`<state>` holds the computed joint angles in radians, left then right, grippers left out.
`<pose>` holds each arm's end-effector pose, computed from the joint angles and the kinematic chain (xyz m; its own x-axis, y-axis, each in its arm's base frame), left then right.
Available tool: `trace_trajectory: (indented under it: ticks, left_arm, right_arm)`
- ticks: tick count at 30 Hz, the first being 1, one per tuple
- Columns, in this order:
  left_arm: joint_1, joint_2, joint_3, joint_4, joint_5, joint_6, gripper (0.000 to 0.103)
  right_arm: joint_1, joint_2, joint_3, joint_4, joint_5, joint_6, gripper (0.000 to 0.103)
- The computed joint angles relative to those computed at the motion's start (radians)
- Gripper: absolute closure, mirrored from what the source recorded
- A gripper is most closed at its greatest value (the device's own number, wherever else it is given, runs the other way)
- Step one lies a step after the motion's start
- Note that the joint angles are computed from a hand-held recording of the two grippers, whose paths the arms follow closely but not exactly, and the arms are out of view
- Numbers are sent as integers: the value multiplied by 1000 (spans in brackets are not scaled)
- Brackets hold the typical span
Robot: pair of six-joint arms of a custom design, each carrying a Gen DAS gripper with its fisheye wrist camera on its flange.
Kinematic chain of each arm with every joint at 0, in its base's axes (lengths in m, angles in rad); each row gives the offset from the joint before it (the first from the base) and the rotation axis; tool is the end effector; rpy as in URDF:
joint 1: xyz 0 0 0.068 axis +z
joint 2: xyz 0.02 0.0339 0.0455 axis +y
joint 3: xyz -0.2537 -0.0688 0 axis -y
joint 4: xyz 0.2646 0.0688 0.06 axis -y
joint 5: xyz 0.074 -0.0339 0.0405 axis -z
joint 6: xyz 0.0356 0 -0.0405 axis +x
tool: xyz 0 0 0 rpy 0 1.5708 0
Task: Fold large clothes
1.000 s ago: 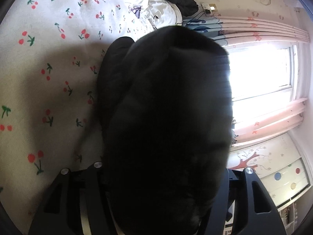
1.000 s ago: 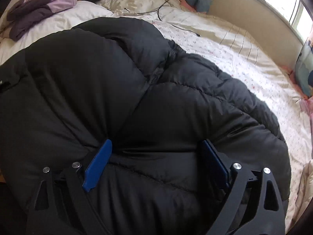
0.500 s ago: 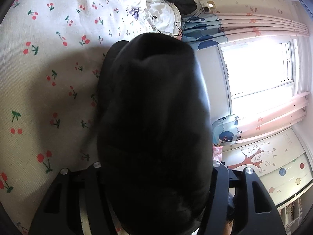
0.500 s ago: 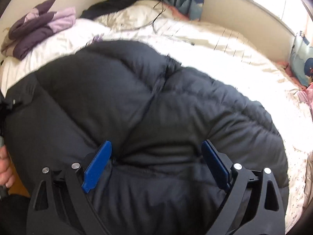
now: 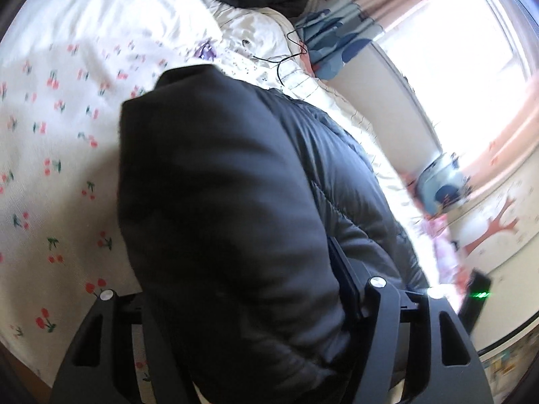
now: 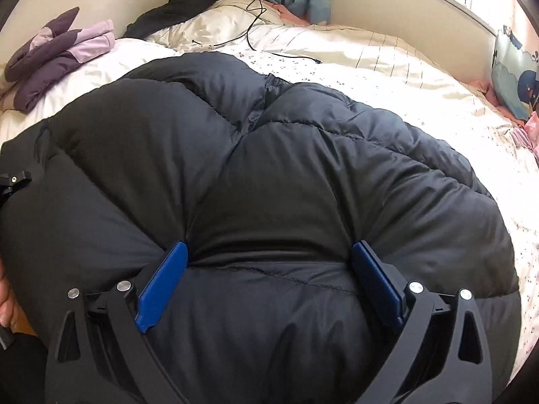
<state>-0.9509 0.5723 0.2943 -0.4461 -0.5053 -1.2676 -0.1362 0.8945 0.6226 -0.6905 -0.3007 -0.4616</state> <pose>0.1049 -0.1173 0.1663 -0.5936 -0.6059 -0.5297 -0.2176 0.7545 -0.6192 0.1936 -0.0159 0.2095 -0.7109 -0.3319 -0.6200 -0.3961 0.9174 -0.0370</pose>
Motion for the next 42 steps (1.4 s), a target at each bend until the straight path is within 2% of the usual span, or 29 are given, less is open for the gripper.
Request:
trace_trajectory:
  ticks: [2, 5, 8, 11, 13, 14, 16, 19, 23, 26, 29, 31, 33, 34, 36, 39, 42]
  left_arm:
    - [-7, 41, 28, -13, -11, 20, 39]
    - [-17, 88, 58, -33, -24, 28, 39]
    - [-40, 111, 81, -64, -47, 28, 39]
    - [-45, 147, 107, -83, -58, 40, 39]
    - [-59, 165, 123, -96, -72, 41, 39]
    - [-106, 177, 142, -130, -104, 7, 39]
    - [-116, 216, 173, -152, -115, 14, 39]
    - [-101, 228, 183, -157, -100, 37, 39]
    - [-81, 198, 170, -166, -88, 58, 39]
    - [-74, 210, 177, -164, -85, 70, 39]
    - [-69, 224, 187, -162, -82, 81, 39]
    - [-70, 230, 192, -166, -80, 82, 39]
    - [-64, 237, 195, -163, -75, 83, 39]
    - [-62, 244, 197, -161, -74, 83, 38]
    - [-63, 263, 207, -161, -78, 86, 37]
    - [-51, 270, 204, -144, -61, 90, 32]
    - [-23, 216, 162, -113, -11, 100, 29]
  right_arm:
    - [-25, 7, 37, -12, -44, 23, 9]
    - [48, 102, 142, 51, 25, 94, 9]
    - [185, 341, 306, 157, 185, 165, 9]
    - [244, 555, 431, 172, 289, 219, 9]
    - [267, 699, 492, 154, 317, 241, 7]
    - [273, 719, 492, 165, 322, 237, 7]
    - [270, 723, 508, 143, 317, 233, 7]
    - [232, 663, 495, 91, 245, 205, 7]
    - [153, 438, 367, 53, 148, 137, 7]
    - [-8, 263, 290, 6, 58, 46, 7]
    - [-217, 134, 205, 25, 3, -40, 7]
    - [-362, 140, 168, 56, -39, -70, 7]
    - [-427, 251, 146, 90, -34, -100, 7]
    - [-463, 318, 127, 123, -83, -123, 7]
    - [-492, 348, 118, 132, -120, -131, 7]
    - [-486, 317, 149, 62, -106, -138, 7]
    - [-539, 235, 156, -3, -202, -189, 7]
